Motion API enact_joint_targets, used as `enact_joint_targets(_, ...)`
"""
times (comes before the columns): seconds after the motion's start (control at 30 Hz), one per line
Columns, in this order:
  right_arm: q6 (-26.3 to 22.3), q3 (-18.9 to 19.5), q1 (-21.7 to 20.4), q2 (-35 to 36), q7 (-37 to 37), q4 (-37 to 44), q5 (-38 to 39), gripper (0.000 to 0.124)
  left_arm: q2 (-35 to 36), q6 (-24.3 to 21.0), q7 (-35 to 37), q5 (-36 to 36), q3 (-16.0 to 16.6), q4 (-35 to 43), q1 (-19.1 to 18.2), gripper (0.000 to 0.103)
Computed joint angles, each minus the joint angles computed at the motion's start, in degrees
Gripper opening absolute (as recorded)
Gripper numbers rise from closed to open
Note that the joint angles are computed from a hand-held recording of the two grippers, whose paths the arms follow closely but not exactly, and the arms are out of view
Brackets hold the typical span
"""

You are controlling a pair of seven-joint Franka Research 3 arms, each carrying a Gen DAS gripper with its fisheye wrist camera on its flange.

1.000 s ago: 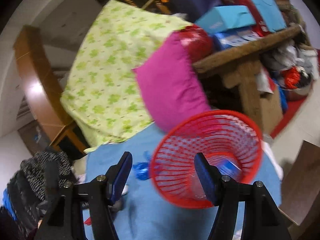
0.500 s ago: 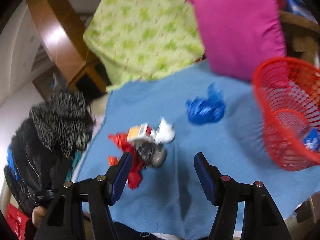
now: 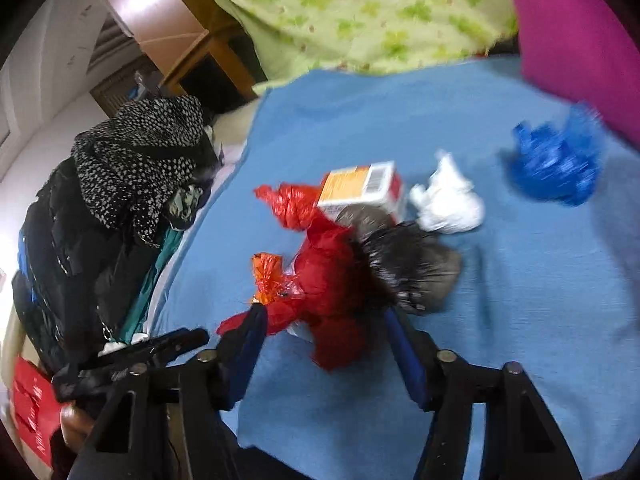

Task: Collect trash
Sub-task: 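Grasp the red plastic bag with the right tool while the left tool grasps the orange wrapper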

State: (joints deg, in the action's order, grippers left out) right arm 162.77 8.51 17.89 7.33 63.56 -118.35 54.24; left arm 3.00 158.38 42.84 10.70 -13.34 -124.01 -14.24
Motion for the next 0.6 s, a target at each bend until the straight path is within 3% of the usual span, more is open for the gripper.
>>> enact_joint_targets(0.1, -0.8, -0.1, 0.3, 5.4, 4.2, 4.8, -2.0, 0.057, -0.7, 0.4, 0.6, -0.5, 0.3, -0.8, 0.4, 0.061)
enact_joint_targets(0.17, -1.5, -0.1, 0.3, 8.7, 7.3, 7.9, -4.5, 0.041, -0.9, 0.9, 1.0, -0.8, 0.4, -0.9, 0.7, 0.061)
enact_joint_targets(0.27, -2.8, 0.8, -0.2, 11.8, 10.6, 10.6, -7.1, 0.034, -0.3, 1.4, 1.5, -0.9, 0.5, -0.2, 0.8, 0.061)
enact_joint_targets(0.43, 2.7, 4.5, -3.1, 6.3, 1.3, 3.9, 0.4, 0.032, 2.6, 1.4, 4.6, -1.6, 0.0, 3.5, 0.6, 0.061)
enact_joint_targets(0.6, 1.4, 3.0, -4.3, -2.1, -8.3, -3.4, 14.1, 0.032, 8.7, 0.3, 8.8, -3.0, -1.3, 10.5, 0.6, 0.061)
